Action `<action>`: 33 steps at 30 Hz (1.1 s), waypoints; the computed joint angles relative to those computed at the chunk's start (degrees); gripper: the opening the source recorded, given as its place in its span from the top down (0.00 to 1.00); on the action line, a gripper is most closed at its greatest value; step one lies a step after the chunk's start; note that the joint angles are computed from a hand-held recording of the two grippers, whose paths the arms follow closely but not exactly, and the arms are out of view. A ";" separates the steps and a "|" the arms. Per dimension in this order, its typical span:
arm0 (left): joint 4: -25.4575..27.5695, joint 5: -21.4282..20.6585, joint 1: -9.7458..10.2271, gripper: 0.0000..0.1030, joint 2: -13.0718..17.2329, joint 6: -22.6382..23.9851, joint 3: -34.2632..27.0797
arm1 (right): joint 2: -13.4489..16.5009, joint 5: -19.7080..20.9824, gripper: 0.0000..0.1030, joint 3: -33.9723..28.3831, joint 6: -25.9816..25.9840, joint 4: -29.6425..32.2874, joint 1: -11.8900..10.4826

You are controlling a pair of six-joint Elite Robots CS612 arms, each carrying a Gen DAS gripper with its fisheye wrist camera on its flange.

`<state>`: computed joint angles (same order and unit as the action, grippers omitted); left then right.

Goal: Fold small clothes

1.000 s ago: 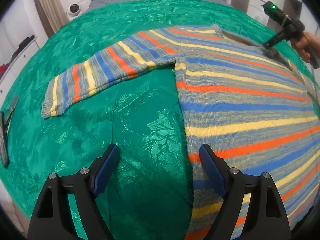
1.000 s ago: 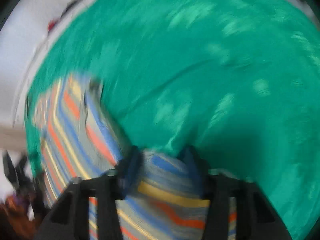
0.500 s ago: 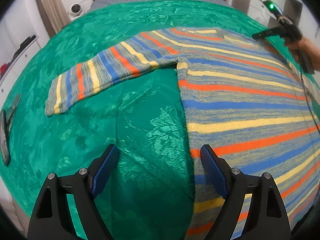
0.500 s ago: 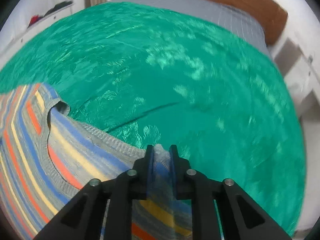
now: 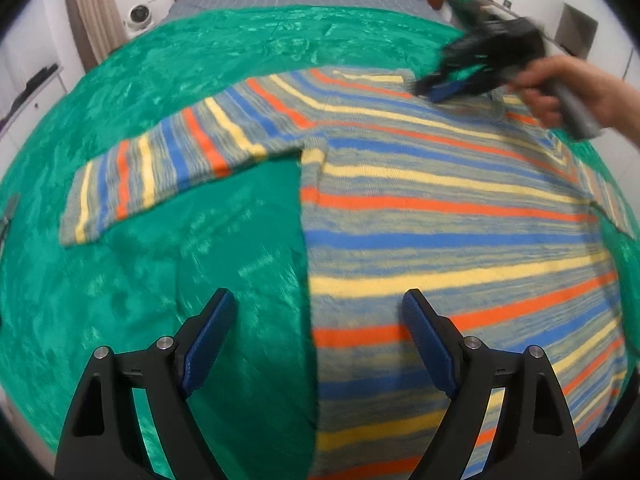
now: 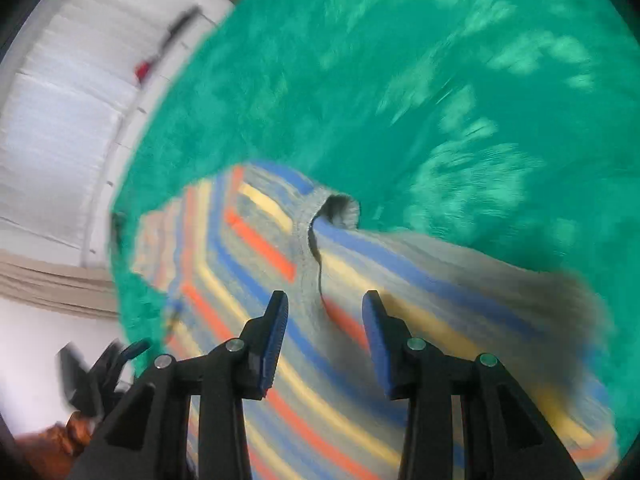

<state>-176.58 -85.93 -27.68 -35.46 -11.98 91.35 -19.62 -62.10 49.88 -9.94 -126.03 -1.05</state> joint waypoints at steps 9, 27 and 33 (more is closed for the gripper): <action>-1.67 1.66 -0.88 0.12 -1.43 1.54 4.31 | -0.19 -3.68 0.61 4.46 17.72 -25.81 -0.25; 4.50 0.98 -3.39 0.07 -4.91 4.64 10.51 | -25.10 -25.06 0.43 65.57 4.55 -57.17 1.88; 2.20 1.45 -3.60 0.07 -8.23 0.81 14.51 | -27.16 -26.85 0.37 70.93 14.41 -61.24 1.59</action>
<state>-174.39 -84.49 -31.28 -43.69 -11.17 105.85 -46.78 -88.95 120.80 4.47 -187.28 0.54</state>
